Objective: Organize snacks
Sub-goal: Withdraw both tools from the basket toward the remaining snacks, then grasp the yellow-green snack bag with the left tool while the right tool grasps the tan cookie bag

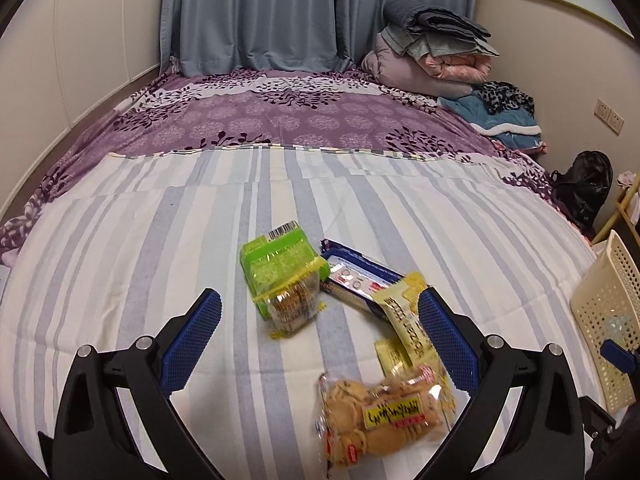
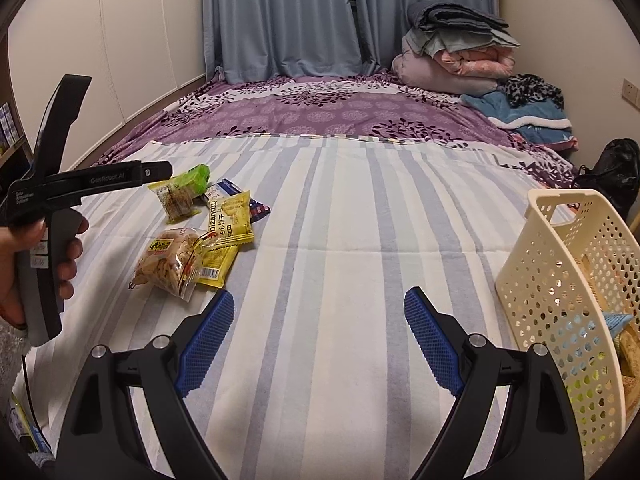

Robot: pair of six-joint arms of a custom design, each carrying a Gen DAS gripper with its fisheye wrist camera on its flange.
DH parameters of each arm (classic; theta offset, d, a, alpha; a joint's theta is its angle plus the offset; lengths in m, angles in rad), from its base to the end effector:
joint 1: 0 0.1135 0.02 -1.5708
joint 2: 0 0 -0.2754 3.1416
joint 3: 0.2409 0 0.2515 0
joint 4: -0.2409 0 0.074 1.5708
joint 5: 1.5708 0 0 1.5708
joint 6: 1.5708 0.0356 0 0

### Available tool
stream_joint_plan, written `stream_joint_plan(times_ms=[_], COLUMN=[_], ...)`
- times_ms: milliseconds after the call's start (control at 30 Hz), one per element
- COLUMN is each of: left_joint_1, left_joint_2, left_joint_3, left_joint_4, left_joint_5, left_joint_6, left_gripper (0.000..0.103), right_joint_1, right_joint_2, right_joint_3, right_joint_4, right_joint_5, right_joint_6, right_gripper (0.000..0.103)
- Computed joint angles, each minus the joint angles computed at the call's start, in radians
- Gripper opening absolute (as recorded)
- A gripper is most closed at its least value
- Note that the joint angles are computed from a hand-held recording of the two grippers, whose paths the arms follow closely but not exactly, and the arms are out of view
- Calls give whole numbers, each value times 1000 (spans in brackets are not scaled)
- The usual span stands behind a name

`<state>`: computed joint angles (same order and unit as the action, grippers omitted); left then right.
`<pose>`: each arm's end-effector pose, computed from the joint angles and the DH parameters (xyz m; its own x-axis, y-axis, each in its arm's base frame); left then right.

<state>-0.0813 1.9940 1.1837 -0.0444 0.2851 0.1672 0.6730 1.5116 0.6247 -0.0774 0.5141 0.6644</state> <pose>0.4137 -0.0438 0.1474 -0.6978 0.2171 -0.6826 0.3834 0.9181 -0.1000 0.2176 0.1511 0.1507 -0.7053 0.1243 -0.6979 0.1414 0.9894 0.0333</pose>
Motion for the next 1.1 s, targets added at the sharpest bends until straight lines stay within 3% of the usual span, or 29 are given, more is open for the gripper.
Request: stream_joint_plan(times_ms=[267,500,833,1100], left_joint_1=[-4,-11,-3,17], left_joint_2=[148,240,296,275], left_joint_3=[161,212,247,221], left_joint_4=[-52,-45,-67,-53], left_joint_5=[-55,-113,-72,-46], left_joint_6=[-36,-36,-21,-9], left_gripper=[100,99,52,37], right_joint_1=[-40,-66,-88,-52], right_joint_2=[56,113,179,227], right_joint_3=[3,17,65,123], right_joint_4=[62,96,117,159], right_joint_5=[-50,-88,-125,-159], right_joint_6=[-26,-42,-62,-105], right_gripper=[86,86,87,87])
